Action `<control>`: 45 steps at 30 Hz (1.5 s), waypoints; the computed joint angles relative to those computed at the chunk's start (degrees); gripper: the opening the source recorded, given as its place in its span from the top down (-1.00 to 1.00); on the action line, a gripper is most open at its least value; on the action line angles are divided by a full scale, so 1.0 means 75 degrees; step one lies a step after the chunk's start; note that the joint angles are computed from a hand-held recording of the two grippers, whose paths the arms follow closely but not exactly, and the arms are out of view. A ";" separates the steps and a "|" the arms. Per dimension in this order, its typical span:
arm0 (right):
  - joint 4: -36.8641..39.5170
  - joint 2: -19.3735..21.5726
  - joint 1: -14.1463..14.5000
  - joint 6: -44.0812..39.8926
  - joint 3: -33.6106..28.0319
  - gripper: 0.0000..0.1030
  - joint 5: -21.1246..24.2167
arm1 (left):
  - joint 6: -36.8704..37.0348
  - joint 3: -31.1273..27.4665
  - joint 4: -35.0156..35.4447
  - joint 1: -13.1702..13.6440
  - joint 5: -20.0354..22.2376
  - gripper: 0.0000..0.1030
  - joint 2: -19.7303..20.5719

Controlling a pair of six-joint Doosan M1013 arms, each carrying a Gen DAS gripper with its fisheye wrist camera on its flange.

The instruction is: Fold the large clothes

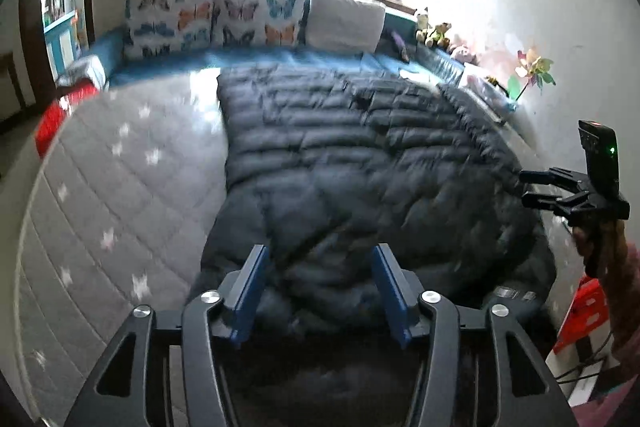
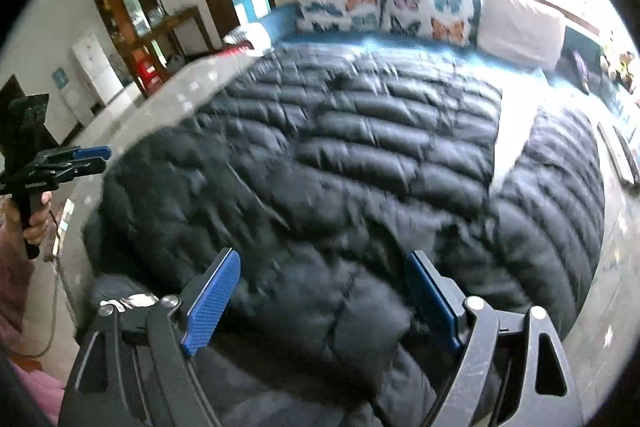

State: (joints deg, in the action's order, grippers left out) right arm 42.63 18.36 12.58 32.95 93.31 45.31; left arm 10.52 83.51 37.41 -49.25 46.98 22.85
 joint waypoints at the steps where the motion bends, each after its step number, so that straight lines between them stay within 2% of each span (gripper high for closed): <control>1: 0.0176 0.0033 0.0012 -0.0116 -0.0050 -0.80 0.0065 | 0.0126 -0.0131 -0.0015 0.0004 0.0007 -0.21 0.0051; 4: 0.0222 0.0268 0.0164 -0.0057 -0.0226 -0.80 0.0208 | 0.0779 -0.0696 -0.0373 0.0079 0.0061 -0.22 0.0359; 8: -0.0743 0.0689 0.0347 0.0735 -0.0325 -0.80 0.0351 | 0.1528 -0.1256 -0.1220 0.0250 -0.0092 -0.22 0.0834; 10: -0.0556 0.0648 0.0295 0.0439 -0.0220 -0.80 0.0294 | 0.1911 -0.1588 -0.1651 0.0302 0.0065 -0.22 0.1088; 13: 0.0114 0.0431 0.0020 -0.0088 -0.0112 -0.80 0.0476 | 0.2354 -0.1878 -0.1957 0.0304 0.0087 -0.22 0.1322; 16: 0.0504 0.0269 -0.0343 -0.0184 -0.0098 -0.80 0.0326 | 0.2641 -0.2170 -0.2105 0.0276 0.0241 -0.22 0.1548; 19: 0.0779 0.0378 -0.0824 0.0234 -0.0262 -0.80 0.0196 | 0.2885 -0.2429 -0.2338 0.0271 0.0333 -0.22 0.1747; 24: 0.1009 0.0875 -0.1628 0.1347 -0.0717 -0.80 0.0012 | 0.3347 -0.3010 -0.2515 0.0226 0.0842 -0.22 0.2138; 29: 0.0922 0.1647 -0.2006 0.2461 -0.1487 -0.80 0.0511 | 0.3429 -0.3311 -0.2557 0.0210 0.1130 -0.22 0.2352; 31: 0.1255 0.1867 -0.2121 0.2473 -0.1658 -0.80 0.0858 | 0.3376 -0.3377 -0.2518 0.0203 0.1208 -0.23 0.2414; 32: 0.1744 0.1947 -0.2175 0.2159 -0.1681 -0.80 0.0916 | 0.3364 -0.3384 -0.2512 0.0204 0.1213 -0.23 0.2425; 40: 0.2847 0.2914 -0.2110 0.2244 -0.3021 -0.79 0.2062 | 0.3274 -0.3359 -0.2488 0.0209 0.1160 -0.33 0.2443; 43: 0.2857 0.3184 -0.2035 0.2397 -0.3484 -0.60 0.2178 | 0.3286 -0.3327 -0.2517 0.0226 0.1096 -0.37 0.2440; 45: 0.2833 0.3336 -0.2020 0.2595 -0.3699 -0.19 0.2330 | 0.3358 -0.3327 -0.2556 0.0239 0.1081 -0.40 0.2450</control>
State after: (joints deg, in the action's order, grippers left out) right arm 63.88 43.38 -2.57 52.41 65.57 62.79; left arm 35.71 58.56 18.24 -47.46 55.09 41.22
